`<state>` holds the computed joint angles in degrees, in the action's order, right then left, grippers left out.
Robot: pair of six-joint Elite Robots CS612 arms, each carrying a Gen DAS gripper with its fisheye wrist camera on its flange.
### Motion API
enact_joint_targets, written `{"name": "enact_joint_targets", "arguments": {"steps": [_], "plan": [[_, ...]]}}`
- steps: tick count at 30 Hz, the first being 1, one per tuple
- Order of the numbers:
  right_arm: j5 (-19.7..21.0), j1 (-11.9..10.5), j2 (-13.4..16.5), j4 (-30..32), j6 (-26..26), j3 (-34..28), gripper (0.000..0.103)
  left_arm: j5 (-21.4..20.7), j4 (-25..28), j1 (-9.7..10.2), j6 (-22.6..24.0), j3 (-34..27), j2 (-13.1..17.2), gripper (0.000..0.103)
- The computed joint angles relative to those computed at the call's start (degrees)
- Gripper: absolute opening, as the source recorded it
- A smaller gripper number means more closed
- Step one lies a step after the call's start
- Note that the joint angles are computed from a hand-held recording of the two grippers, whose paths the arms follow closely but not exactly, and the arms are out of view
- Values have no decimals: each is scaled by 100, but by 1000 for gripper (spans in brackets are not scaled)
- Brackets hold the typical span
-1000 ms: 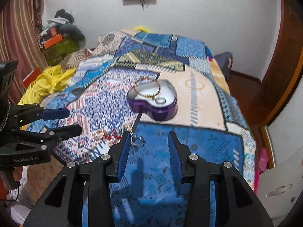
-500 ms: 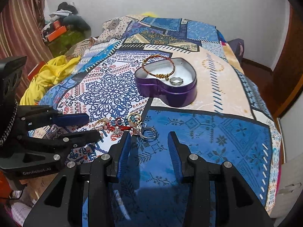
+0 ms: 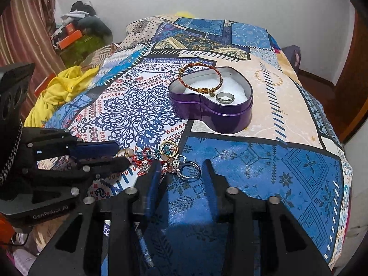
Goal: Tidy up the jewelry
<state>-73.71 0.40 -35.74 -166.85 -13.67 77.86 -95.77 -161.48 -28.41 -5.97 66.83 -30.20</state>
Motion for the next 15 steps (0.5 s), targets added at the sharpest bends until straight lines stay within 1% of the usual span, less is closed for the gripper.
{"name": "enact_joint_targets", "arguments": {"steps": [5, 6, 7, 9, 15], "plan": [[1, -3, 0, -42, -9, 3, 27, 121, -89, -25, 33, 56, -24, 16], [-9, -2, -3, -47, -10, 7, 27, 143, -103, -30, 33, 69, -33, 13], [-13, -3, -3, -47, -8, 4, 27, 104, -108, -26, 19, 74, -39, 2], [-10, -9, -10, -61, 14, 10, 27, 92, -59, -19, -40, 70, -51, 1], [-38, -35, -54, -216, 114, 76, 27, 181, -195, -15, -133, 204, -118, 0]]}}
